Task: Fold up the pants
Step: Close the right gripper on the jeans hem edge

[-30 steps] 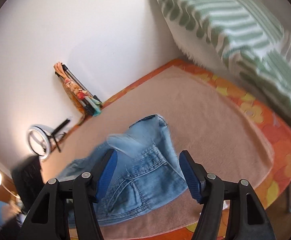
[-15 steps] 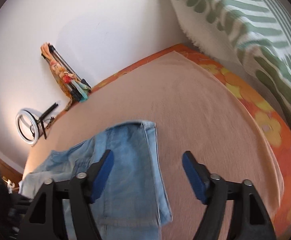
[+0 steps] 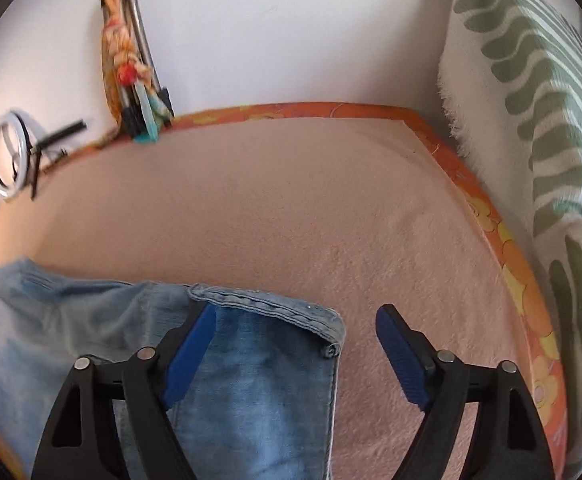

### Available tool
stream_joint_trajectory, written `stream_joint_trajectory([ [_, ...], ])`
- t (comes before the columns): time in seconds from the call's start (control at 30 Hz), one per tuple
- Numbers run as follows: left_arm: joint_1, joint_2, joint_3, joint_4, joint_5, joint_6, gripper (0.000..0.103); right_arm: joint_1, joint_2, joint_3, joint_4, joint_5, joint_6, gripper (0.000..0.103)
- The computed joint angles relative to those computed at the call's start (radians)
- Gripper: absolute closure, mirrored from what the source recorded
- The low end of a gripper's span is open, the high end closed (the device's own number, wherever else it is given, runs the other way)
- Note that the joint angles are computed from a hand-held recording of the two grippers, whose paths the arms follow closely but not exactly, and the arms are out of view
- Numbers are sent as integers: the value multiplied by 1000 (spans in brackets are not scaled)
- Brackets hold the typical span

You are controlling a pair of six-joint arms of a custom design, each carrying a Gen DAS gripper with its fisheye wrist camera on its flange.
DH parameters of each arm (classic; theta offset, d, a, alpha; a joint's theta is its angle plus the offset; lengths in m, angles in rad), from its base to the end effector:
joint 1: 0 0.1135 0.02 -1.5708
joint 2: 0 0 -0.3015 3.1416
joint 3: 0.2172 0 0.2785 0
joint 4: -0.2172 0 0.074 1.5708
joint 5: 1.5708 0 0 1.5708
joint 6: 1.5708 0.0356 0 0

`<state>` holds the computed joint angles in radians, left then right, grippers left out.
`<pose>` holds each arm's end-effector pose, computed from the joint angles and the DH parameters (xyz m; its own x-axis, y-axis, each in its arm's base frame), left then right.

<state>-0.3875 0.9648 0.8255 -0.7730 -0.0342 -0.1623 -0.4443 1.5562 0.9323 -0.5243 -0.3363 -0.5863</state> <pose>0.1791 -0.0718 0.2963 -0.7805 0.1442 -0.6083 0.2353 0.9692 -0.0722 0.2899 -0.1250 0.2067 -0.8428 -0.1772 -0.5082 -0.2194 0.9753 0.0238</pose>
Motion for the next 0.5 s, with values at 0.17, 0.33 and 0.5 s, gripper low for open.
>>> stream_joint_trajectory([
  [0.17, 31, -31, -16, 12, 2, 46, 57, -26, 66, 32, -22, -34, -7, 8],
  [0.33, 65, -4, -20, 20, 36, 59, 56, -41, 93, 55, -83, -95, -36, 19],
  [0.5, 65, 22, -23, 29, 44, 44, 56, -52, 97, 60, -141, -161, -87, 50],
])
